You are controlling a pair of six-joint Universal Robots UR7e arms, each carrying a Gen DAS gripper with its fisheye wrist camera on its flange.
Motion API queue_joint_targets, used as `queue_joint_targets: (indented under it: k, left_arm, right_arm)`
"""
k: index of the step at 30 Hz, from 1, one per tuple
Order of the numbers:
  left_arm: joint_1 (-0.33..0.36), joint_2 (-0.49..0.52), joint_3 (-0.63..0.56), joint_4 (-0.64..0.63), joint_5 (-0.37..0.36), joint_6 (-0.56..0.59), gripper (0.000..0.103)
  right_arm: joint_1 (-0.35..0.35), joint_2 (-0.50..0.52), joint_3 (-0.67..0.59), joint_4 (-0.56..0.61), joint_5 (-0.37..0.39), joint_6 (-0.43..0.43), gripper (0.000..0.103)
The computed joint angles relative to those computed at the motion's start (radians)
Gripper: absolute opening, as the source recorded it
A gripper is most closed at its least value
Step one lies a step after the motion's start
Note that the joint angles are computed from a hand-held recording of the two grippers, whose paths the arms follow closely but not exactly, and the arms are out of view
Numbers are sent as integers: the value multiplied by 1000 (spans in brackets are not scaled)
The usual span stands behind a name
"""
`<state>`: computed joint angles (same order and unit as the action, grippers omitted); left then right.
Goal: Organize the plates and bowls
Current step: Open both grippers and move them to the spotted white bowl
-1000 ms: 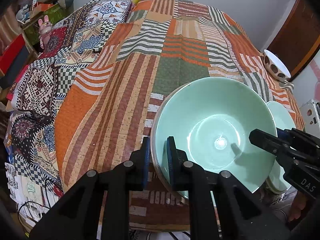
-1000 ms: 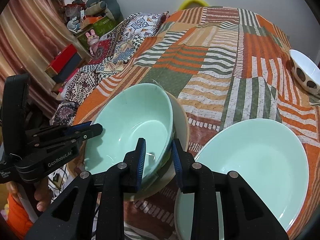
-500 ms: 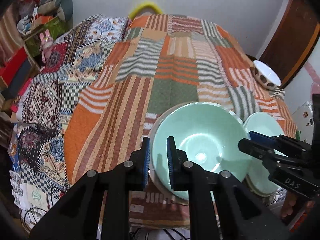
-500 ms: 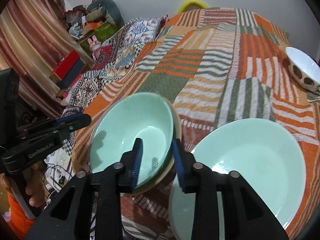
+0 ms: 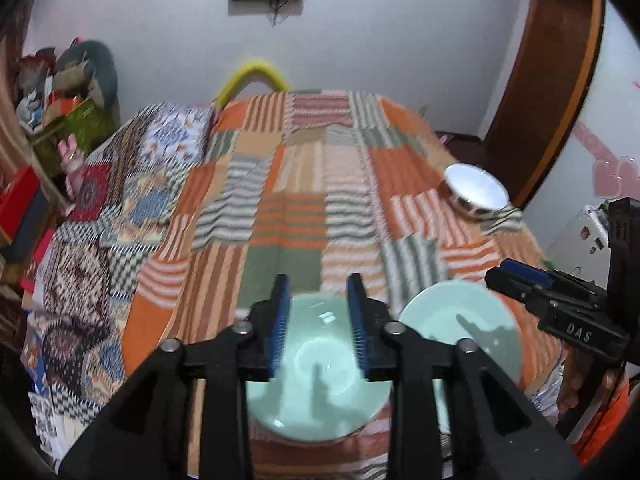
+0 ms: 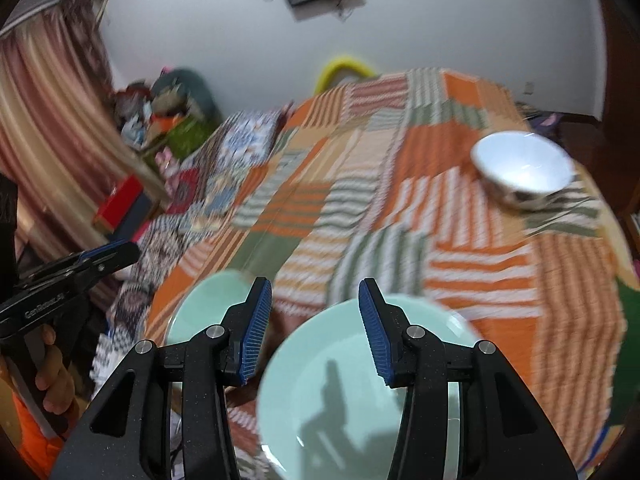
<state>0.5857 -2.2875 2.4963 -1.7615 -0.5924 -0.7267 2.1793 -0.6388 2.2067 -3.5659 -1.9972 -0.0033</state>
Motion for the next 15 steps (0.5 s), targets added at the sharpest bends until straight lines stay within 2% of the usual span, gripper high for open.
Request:
queue_joint_targets:
  k: [1, 5, 7, 10, 13, 15]
  left_arm:
    - [-11, 22, 2, -44, 3, 20, 42]
    - [-38, 120, 8, -199, 22, 108, 50]
    - [-38, 176, 12, -295, 25, 159, 61]
    - [-12, 289, 7, -490, 3, 254, 70]
    - [40, 422, -21, -673, -51, 353, 72]
    - [67, 493, -39, -751, -68, 396, 72]
  right_arm:
    - [-8, -20, 13, -20, -9, -6, 42]
    - [-35, -72, 47, -98, -67, -39, 49]
    - [-50, -95, 58, -117, -92, -52, 49]
    - [-87, -130, 71, -143, -116, -68, 49]
    - [-119, -151, 69, -153, -136, -85, 49]
    - [-137, -155, 60, -166, -153, -104, 49]
